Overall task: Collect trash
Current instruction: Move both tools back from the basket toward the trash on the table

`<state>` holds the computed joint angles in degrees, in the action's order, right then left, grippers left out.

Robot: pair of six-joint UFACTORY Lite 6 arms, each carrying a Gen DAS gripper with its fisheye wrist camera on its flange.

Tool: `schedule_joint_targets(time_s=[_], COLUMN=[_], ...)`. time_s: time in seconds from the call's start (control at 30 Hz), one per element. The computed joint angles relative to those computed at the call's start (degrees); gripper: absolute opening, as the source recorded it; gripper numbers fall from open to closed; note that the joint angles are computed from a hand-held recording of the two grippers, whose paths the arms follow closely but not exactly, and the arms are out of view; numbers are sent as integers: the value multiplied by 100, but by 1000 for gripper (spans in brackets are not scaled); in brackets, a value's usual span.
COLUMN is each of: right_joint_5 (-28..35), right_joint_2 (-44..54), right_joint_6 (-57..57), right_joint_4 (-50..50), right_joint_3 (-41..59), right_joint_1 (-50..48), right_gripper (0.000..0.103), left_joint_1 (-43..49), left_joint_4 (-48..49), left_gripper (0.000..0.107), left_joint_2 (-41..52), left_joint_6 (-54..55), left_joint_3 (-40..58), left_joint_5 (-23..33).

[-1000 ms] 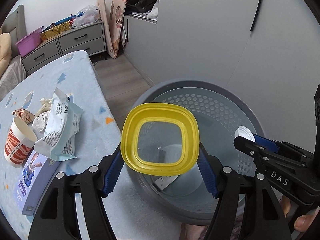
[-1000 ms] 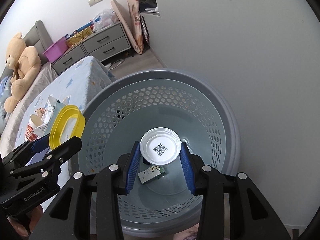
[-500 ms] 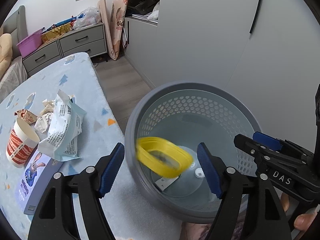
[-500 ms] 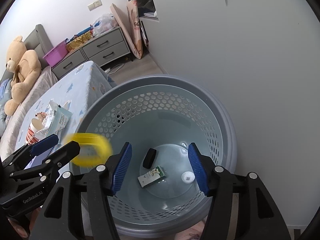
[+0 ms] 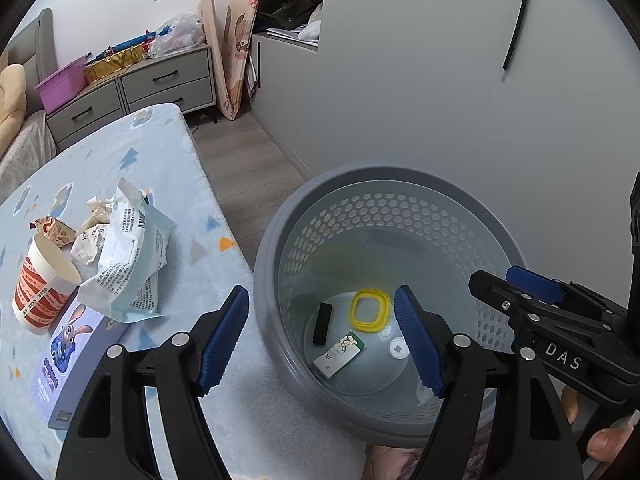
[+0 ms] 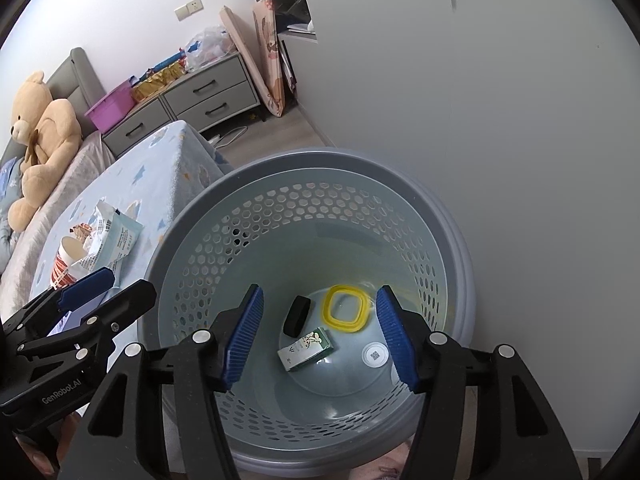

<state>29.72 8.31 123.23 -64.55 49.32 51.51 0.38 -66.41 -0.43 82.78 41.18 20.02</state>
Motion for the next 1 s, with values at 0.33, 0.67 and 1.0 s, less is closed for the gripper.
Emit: schedule_joint_targets(time_s=[0.33,0.67,1.0], right_joint_5=[-7,-7,33], right_joint_2=[72,223,615], right_joint_6=[-33,-140,-401], right_joint_4=[9,86,222], right_joint_3=[47,218,726], right_joint_1=[9,56,210], right_gripper=[58,58,58], left_joint_1=[148,420,1222], left_joint_4=[-68,-145,93], left_gripper=[72,72,72], left_joint_2=[-8,-148,-379], left_joint_6=[129,343,456], left_joint_3=[-41,-193,-322], left_joint_5=[57,161,515])
